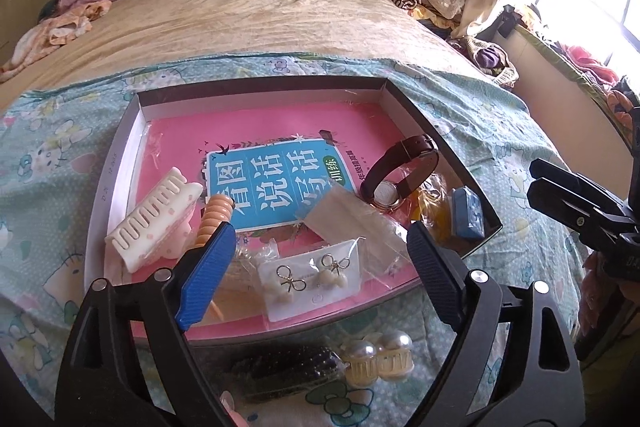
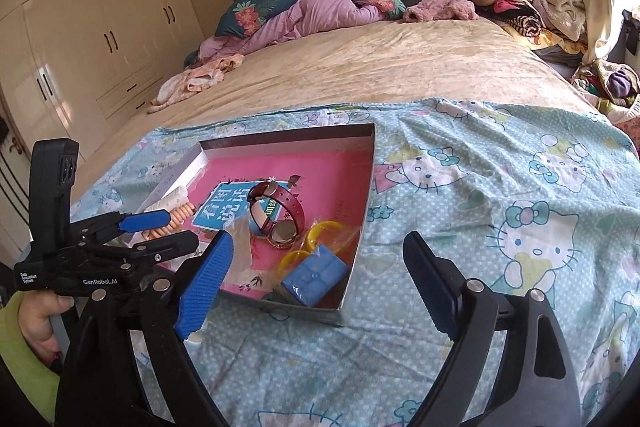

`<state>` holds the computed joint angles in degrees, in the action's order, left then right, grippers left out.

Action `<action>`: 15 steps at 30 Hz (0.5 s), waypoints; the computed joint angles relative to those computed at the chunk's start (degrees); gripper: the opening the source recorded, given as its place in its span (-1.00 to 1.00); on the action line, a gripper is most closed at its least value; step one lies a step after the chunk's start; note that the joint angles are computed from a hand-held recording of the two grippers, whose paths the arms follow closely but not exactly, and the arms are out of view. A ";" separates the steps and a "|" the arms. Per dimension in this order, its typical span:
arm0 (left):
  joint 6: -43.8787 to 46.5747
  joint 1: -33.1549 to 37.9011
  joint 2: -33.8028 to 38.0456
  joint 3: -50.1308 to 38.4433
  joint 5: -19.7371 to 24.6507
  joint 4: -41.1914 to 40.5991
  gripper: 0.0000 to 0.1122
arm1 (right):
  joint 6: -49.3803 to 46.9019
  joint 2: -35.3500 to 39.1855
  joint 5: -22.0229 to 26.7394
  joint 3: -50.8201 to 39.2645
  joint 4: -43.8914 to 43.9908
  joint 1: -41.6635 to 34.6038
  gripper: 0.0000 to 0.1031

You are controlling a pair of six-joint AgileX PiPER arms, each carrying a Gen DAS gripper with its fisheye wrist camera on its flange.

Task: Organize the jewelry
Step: 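Open the left tool on the earring card while the right tool releases the blue box, then withdraw both open tools from the tray toward the last items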

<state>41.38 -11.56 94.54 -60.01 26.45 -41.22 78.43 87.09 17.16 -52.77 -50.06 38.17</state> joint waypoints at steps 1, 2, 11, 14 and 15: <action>-0.21 0.08 -0.79 0.40 -0.08 0.24 0.47 | 0.93 -0.62 0.32 0.36 -0.72 0.35 0.70; 0.24 0.38 -1.69 0.91 -0.10 -0.10 0.49 | 1.92 -1.13 0.67 0.66 -1.50 0.73 0.71; 0.82 2.60 -9.09 4.78 -0.61 -0.74 0.66 | 4.57 -3.27 4.51 0.16 -4.13 5.37 0.78; 1.15 3.93 -11.02 5.95 -0.69 -0.94 0.66 | 4.99 -3.07 5.69 -0.68 -4.74 7.38 0.79; 1.06 4.27 -11.54 6.38 -0.87 -0.79 0.66 | 4.72 -2.95 5.87 -0.97 -4.50 7.85 0.79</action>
<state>42.44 -7.29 83.00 -53.63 25.59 -42.02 83.15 84.14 23.03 -53.74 -54.56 46.01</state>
